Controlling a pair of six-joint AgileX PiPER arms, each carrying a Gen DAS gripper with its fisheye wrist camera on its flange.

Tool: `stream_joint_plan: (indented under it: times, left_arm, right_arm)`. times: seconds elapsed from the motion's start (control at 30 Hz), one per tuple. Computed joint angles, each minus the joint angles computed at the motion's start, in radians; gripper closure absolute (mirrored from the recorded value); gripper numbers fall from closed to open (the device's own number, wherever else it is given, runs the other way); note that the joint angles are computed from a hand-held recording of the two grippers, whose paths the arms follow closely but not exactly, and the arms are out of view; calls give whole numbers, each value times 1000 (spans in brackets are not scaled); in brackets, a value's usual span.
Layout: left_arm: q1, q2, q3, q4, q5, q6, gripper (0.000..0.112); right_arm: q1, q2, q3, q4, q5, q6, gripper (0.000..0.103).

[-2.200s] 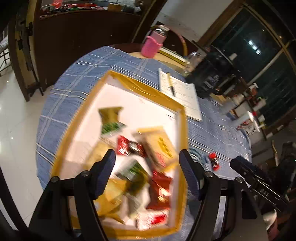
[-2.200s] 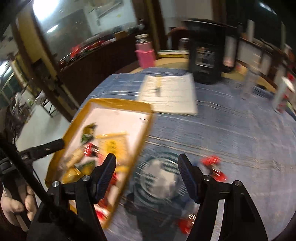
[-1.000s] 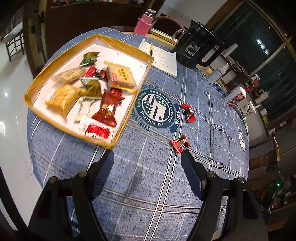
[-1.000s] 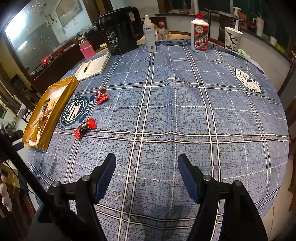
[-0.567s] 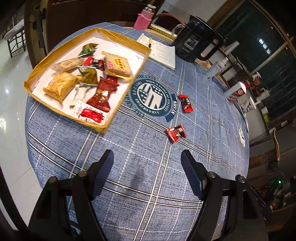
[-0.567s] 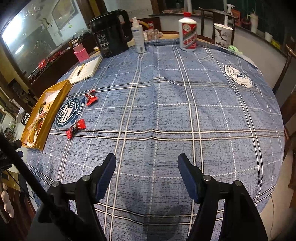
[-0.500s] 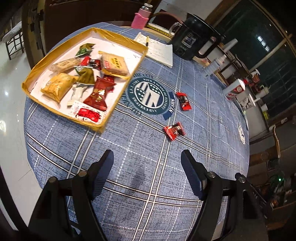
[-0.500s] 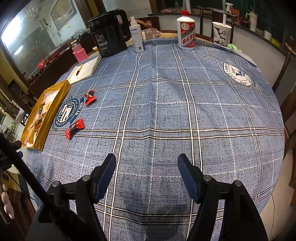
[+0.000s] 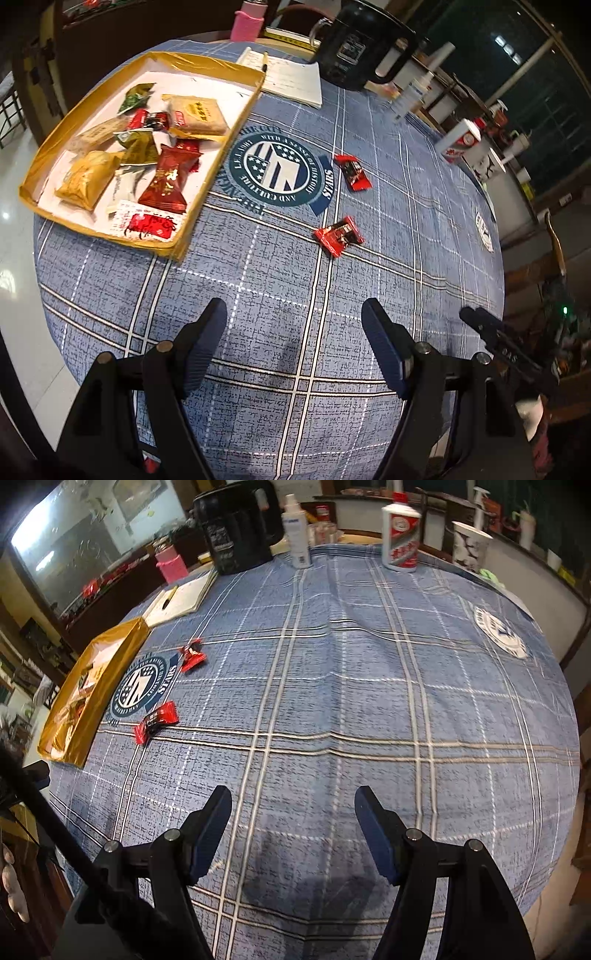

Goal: Organize snacks
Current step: 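Move both tools toward the two remaining red candies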

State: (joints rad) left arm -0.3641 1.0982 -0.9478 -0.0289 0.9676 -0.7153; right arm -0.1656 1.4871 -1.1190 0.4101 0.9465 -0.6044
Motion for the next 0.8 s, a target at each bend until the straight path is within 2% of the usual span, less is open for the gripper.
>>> stream_joint_plan:
  times: [0.37, 0.57, 0.8]
  left_arm:
    - [230, -16, 79, -158, 7, 257, 36]
    - [361, -22, 113, -239, 12, 404, 36]
    - [446, -3, 134, -332, 3, 581, 36]
  right_arm:
    - [233, 166, -160, -103, -65, 165, 34]
    - [335, 339, -373, -137, -55, 246, 34]
    - [410, 555, -683, -184, 14, 359, 34]
